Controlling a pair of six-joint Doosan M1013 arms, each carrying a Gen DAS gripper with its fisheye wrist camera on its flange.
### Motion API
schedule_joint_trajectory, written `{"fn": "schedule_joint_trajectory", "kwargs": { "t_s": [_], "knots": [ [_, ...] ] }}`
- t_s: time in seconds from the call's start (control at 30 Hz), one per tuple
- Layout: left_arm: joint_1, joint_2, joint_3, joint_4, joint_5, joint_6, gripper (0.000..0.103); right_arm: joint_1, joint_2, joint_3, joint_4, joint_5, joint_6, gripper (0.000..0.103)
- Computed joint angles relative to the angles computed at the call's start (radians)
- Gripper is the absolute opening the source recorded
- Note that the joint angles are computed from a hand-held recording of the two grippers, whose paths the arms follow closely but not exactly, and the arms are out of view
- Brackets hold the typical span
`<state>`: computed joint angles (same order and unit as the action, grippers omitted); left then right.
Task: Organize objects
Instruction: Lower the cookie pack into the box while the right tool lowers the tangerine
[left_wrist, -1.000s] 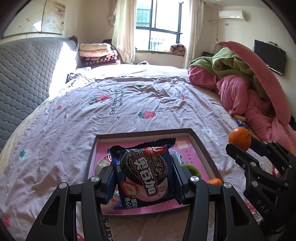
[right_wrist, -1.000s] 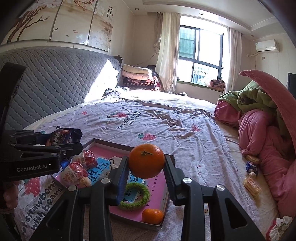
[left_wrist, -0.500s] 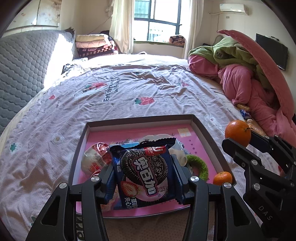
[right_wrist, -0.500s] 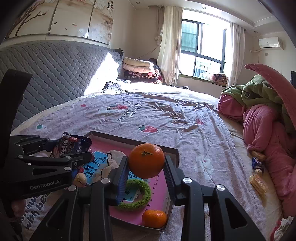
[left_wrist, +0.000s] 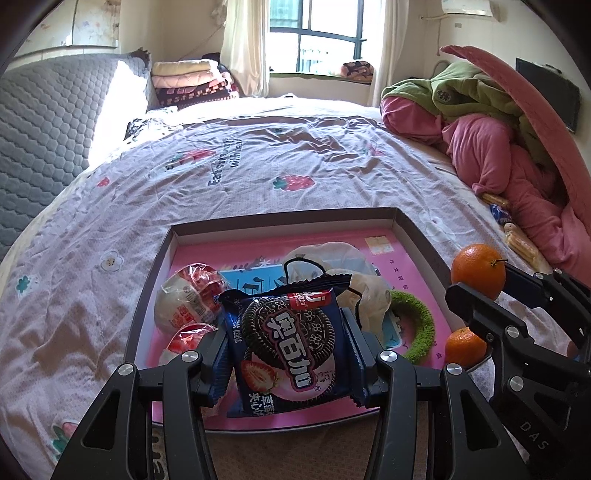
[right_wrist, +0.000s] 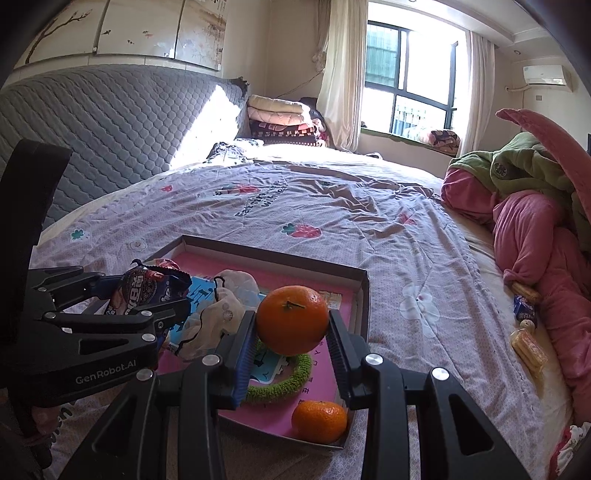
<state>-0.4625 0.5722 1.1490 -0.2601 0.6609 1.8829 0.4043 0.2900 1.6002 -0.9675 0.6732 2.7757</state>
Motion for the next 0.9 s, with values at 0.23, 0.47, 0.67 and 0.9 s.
{"fn": "schedule_joint_trajectory", "kwargs": {
  "t_s": [0.23, 0.47, 0.67, 0.9],
  "knots": [
    [-0.004, 0.009, 0.001, 0.011, 0.006, -0.008, 0.053, -0.002, 0.01, -0.007, 0.041, 0.009, -0.046, 0.038],
    [-0.005, 0.021, -0.003, 0.006, 0.013, -0.005, 0.053, -0.008, 0.022, -0.015, 0.098, 0.024, -0.1, 0.038],
    [-0.005, 0.028, -0.004, 0.011, 0.018, -0.008, 0.053, -0.008, 0.03, -0.019, 0.129, 0.031, -0.132, 0.037],
    [-0.007, 0.029, 0.001, 0.019, 0.009, -0.006, 0.053, -0.005, 0.044, -0.031, 0.174, 0.039, -0.188, 0.038]
  ]
}}
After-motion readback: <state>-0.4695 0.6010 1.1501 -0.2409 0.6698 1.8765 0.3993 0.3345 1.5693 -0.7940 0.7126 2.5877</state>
